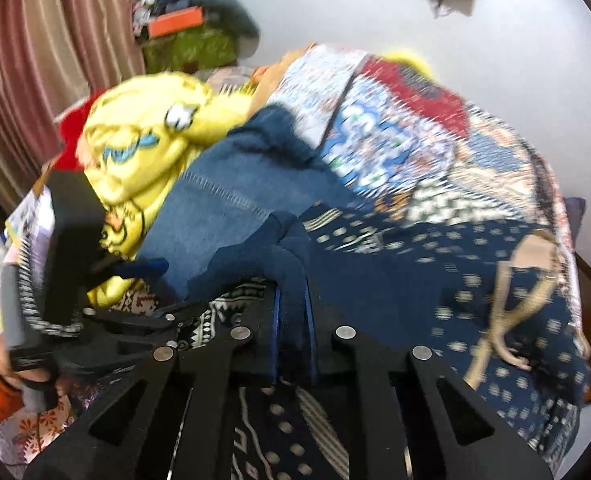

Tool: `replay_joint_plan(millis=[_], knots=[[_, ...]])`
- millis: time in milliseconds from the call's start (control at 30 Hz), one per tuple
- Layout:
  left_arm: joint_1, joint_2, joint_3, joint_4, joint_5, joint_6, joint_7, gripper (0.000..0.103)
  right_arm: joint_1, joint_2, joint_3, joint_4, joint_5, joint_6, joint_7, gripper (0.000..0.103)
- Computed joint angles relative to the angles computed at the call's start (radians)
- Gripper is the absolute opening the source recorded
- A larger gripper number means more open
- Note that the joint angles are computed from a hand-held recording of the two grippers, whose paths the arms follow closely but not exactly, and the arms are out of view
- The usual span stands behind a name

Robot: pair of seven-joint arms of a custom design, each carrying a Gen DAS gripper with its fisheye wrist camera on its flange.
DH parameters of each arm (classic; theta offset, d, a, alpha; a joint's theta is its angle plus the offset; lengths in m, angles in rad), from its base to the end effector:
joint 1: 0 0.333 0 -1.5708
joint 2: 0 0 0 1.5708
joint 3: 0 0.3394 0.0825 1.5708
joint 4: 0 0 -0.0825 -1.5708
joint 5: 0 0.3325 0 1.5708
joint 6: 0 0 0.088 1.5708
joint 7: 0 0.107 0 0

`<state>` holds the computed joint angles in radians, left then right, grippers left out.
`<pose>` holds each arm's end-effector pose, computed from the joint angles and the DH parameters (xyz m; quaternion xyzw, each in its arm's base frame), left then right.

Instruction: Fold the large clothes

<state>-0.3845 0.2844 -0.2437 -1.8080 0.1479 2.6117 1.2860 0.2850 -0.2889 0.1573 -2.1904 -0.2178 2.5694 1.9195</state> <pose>0.5193 -0.3601 0.4969 -0.5239 0.8104 -0.2405 0.1046 0.4100 0.2089 0.6200 -0.7415 0.5786 -0.2219 0.2573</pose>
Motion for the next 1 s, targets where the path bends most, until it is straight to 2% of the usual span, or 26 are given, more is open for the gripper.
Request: replay_joint_plan(millis=[300, 600, 900, 1000], knots=[[-0.013, 0.007, 0.012, 0.015, 0.035, -0.03, -0.046, 0.061, -0.106, -0.252, -0.005, -0.145, 0.0, 0.043, 0.145, 0.009], [-0.036, 0.038, 0.024, 0.067, 0.085, -0.074, -0.116, 0.061, -0.204, -0.443, -0.053, -0.306, 0.063, -0.006, 0.209, 0.009], [-0.013, 0.018, 0.023, 0.047, 0.033, -0.05, -0.198, 0.061, -0.225, -0.535, -0.171, -0.457, 0.19, -0.082, 0.169, 0.009], [-0.048, 0.015, 0.055, 0.058, 0.128, -0.088, -0.267, 0.061, -0.227, -0.54, -0.199, -0.492, 0.232, -0.128, 0.132, 0.009]])
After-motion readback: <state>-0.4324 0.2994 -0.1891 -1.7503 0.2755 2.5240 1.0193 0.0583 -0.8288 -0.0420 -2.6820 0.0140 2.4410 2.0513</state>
